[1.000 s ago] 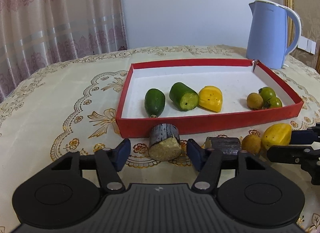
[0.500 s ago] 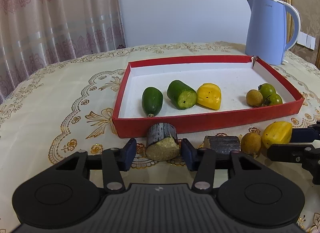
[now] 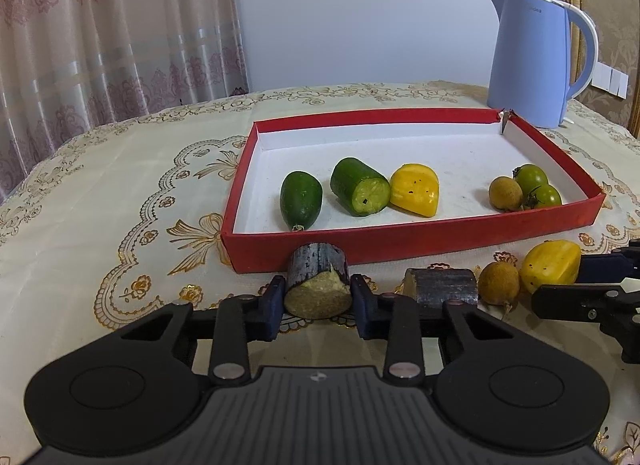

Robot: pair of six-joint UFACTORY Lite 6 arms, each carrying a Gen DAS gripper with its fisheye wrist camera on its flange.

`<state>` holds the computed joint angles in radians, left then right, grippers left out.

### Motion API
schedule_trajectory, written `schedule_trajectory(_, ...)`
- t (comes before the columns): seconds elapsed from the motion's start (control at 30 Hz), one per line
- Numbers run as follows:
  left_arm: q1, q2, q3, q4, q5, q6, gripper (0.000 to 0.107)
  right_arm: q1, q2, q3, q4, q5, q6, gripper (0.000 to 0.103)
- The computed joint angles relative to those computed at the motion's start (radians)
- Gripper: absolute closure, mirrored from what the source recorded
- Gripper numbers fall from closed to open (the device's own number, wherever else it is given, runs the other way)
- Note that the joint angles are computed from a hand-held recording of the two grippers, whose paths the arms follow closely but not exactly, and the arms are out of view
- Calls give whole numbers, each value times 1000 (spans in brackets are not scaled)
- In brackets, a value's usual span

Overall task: Organize fruits
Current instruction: 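Grasp the brown sugarcane piece with the left tool while the right tool holds the pepper, then lift the sugarcane piece into the tray with the left tool while the right tool holds the pepper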

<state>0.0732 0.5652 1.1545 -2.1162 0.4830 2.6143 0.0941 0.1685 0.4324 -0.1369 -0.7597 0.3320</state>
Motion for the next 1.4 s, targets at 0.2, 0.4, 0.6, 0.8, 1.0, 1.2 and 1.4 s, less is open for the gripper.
schedule_trajectory(0.2, 8, -11, -14, 1, 12, 2, 73, 2, 1, -3, 5, -7, -1, 58)
schedule_trajectory(0.4, 20, -84, -97, -15, 66, 56, 73, -6, 5, -3, -2, -17, 0, 58)
schedule_trajectory(0.6, 28, -117, -117, 6, 88, 42, 73, 0, 8, -2, 6, -19, -3, 58)
schedule_trajectory(0.8, 41, -108, -114, 21, 87, 44, 74, -1, 7, -4, 5, -20, -2, 58)
schedule_trajectory(1.0, 58, -103, -129, 22, 101, 50, 74, 0, 9, -2, 5, -20, -3, 58)
schedule_trajectory(1.2, 56, -63, -112, 16, 73, 50, 72, 1, 10, -5, 5, -23, -1, 58)
schedule_trajectory(1.4, 69, -71, -119, 16, 95, 40, 74, 0, 18, 0, 3, -24, 1, 58)
